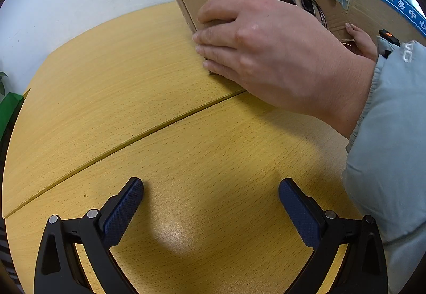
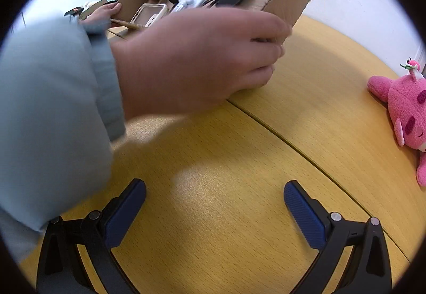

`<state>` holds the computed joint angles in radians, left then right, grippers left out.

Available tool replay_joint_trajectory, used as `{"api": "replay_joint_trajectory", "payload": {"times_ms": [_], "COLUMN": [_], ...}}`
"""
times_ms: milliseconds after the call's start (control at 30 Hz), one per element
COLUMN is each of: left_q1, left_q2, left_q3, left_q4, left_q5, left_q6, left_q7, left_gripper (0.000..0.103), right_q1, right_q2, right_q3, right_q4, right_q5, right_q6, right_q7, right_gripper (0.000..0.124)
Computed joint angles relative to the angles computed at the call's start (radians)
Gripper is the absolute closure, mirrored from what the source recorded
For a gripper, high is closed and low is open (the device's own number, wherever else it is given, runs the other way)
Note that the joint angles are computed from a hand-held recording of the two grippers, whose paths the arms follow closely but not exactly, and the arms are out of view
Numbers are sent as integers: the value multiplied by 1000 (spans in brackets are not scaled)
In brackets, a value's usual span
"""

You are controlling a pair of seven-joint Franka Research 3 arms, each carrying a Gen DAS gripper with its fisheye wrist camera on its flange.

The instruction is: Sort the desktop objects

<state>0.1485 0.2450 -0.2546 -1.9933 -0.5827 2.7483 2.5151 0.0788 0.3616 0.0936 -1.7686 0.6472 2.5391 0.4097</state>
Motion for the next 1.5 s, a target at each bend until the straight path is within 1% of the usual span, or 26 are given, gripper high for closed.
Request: {"api": "replay_joint_trajectory", "payload": {"times_ms": [1500], "left_q1": [-6], "left_q2": [-7], "left_q3": [4], "left_q4": [-1], "left_q5": [5], "left_q6": [-4], "left_q7": [-10], "left_gripper": [0], "right_q1": [-15], "right_q2": [30], "right_q3": [2], "right_q4": [35], "right_q5": [-3], "right_q6": [-11], "right_q7": [-9], "right_gripper": [21]}}
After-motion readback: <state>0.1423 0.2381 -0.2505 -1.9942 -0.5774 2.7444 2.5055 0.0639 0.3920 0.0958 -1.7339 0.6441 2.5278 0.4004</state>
